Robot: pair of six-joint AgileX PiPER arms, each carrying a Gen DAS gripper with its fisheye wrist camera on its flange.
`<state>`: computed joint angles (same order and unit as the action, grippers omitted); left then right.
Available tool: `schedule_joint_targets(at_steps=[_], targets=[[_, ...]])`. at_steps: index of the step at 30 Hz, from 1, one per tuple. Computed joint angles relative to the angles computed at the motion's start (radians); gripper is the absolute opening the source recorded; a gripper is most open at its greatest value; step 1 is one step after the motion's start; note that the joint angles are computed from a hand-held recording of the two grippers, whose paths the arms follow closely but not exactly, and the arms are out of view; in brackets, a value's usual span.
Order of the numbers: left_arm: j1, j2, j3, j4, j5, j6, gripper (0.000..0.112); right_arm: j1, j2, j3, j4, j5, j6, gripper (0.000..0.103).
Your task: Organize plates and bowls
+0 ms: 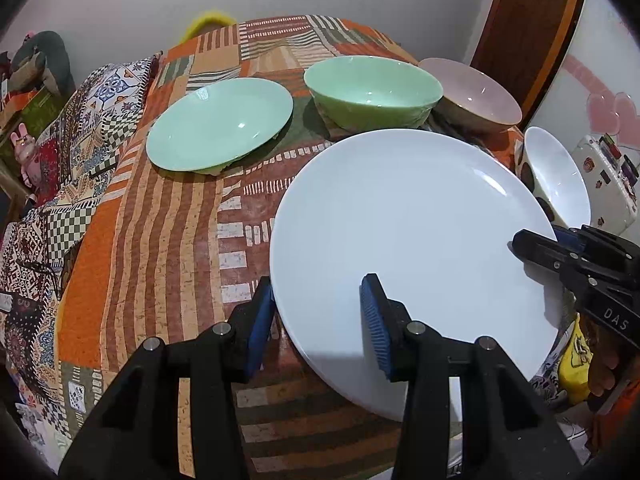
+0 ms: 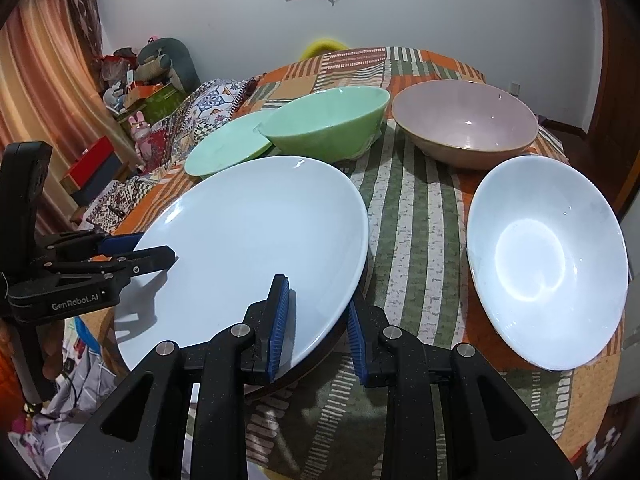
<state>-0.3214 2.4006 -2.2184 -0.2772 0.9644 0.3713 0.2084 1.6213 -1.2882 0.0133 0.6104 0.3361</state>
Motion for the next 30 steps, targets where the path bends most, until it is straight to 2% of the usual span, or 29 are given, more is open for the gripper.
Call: schedule_joint_targets(at_steps=[6, 11, 13, 15, 16, 19, 20, 22, 24, 27, 30], targets=[[0.002, 0.034, -0.038, 0.019, 0.029, -0.021, 0.044, 0.023, 0.017, -0.009, -0.032, 0.011, 0.012, 0.025], [-0.011, 0.016, 0.007, 0.046, -0.021, -0.015, 0.044, 0.025, 0.020, -0.015, -0.061, 0.013, 0.034, 0.025], [-0.026, -0.033, 0.101, 0.057, -0.105, 0.026, 0.043, 0.036, 0.019, -0.023, -0.103, 0.024, 0.065, 0.025], [-0.033, -0.082, 0.173, -0.048, -0.131, 0.167, 0.043, 0.063, 0.020, -0.040, -0.177, 0.047, 0.104, 0.026], [-0.049, -0.121, 0.236, -0.069, -0.179, 0.219, 0.043, 0.075, 0.025, -0.050, -0.207, 0.060, 0.118, 0.026], [-0.124, -0.238, 0.456, -0.035, -0.417, 0.337, 0.043, 0.087, 0.031, -0.056, -0.241, 0.073, 0.131, 0.028], [-0.135, -0.247, 0.483, -0.036, -0.446, 0.359, 0.043, 0.074, 0.027, -0.048, -0.211, 0.063, 0.114, 0.028], [-0.144, -0.226, 0.454, -0.006, -0.402, 0.326, 0.043, 0.055, 0.017, -0.030, -0.164, 0.050, 0.085, 0.028], [-0.133, -0.192, 0.401, 0.006, -0.347, 0.283, 0.043, 0.060, 0.013, -0.025, -0.190, 0.060, 0.114, 0.028], [-0.088, -0.117, 0.269, -0.027, -0.226, 0.209, 0.043, 0.051, 0.015, -0.022, -0.175, 0.083, 0.103, 0.028], [-0.066, -0.123, 0.266, -0.065, -0.204, 0.202, 0.043, 0.045, -0.012, 0.007, -0.175, 0.065, 0.118, 0.028]])
